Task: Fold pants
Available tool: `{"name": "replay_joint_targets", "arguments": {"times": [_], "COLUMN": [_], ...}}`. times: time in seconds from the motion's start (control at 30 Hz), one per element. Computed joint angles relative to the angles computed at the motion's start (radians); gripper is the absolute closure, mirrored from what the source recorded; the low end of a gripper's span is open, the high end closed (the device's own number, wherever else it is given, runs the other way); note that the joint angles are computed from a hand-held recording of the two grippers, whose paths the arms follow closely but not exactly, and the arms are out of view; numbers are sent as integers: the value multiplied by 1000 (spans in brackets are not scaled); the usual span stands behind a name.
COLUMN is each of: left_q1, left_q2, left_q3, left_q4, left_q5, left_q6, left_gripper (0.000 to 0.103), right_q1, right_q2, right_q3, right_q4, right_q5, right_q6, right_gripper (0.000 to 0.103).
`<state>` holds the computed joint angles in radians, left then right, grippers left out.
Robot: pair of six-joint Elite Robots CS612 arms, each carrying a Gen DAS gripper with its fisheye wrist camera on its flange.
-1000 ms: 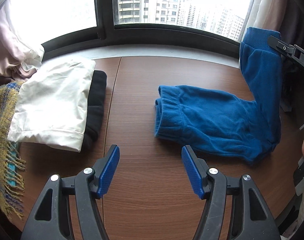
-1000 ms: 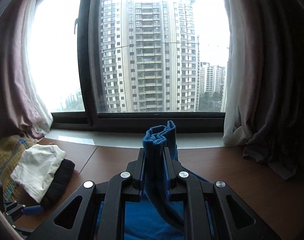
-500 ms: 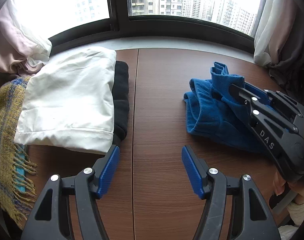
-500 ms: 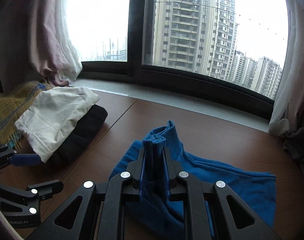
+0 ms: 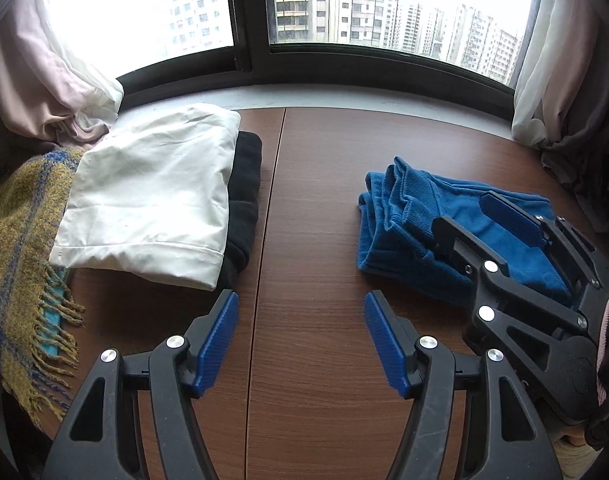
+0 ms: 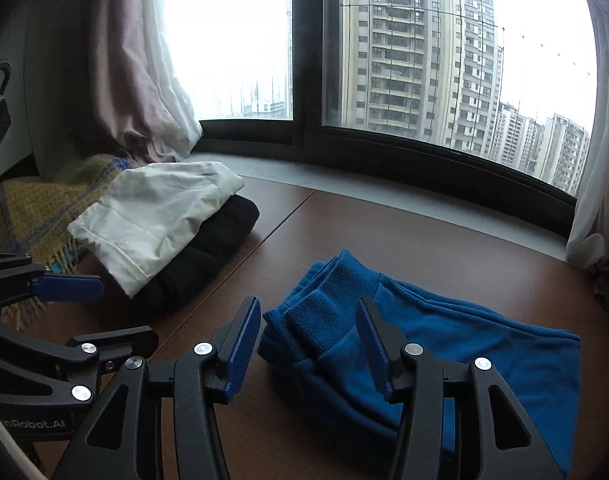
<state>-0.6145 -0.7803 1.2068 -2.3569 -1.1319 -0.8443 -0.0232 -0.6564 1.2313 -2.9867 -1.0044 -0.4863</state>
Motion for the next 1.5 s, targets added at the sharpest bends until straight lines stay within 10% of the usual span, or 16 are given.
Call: {"name": "replay_joint_targets", "arguments": {"times": [0.43, 0.97, 1.5], "left_q1": [-61, -110, -106], "left_q2": [54, 193, 126], "left_q3": [-103, -352, -217], "left_q4": [-19, 153, 189], "left_q5": [97, 115, 213], "left_q6": [-24, -82, -292], "left_gripper": [33, 27, 23], "right_q1": [-101, -195, -200], "right_q2": [-60, -31, -44], "right_q3": [87, 67, 79], "right_q4": [-203, -205, -88], "right_q5": [-8, -73, -200], "right_q6": [58, 91, 326], "right_gripper": [37, 37, 37]}}
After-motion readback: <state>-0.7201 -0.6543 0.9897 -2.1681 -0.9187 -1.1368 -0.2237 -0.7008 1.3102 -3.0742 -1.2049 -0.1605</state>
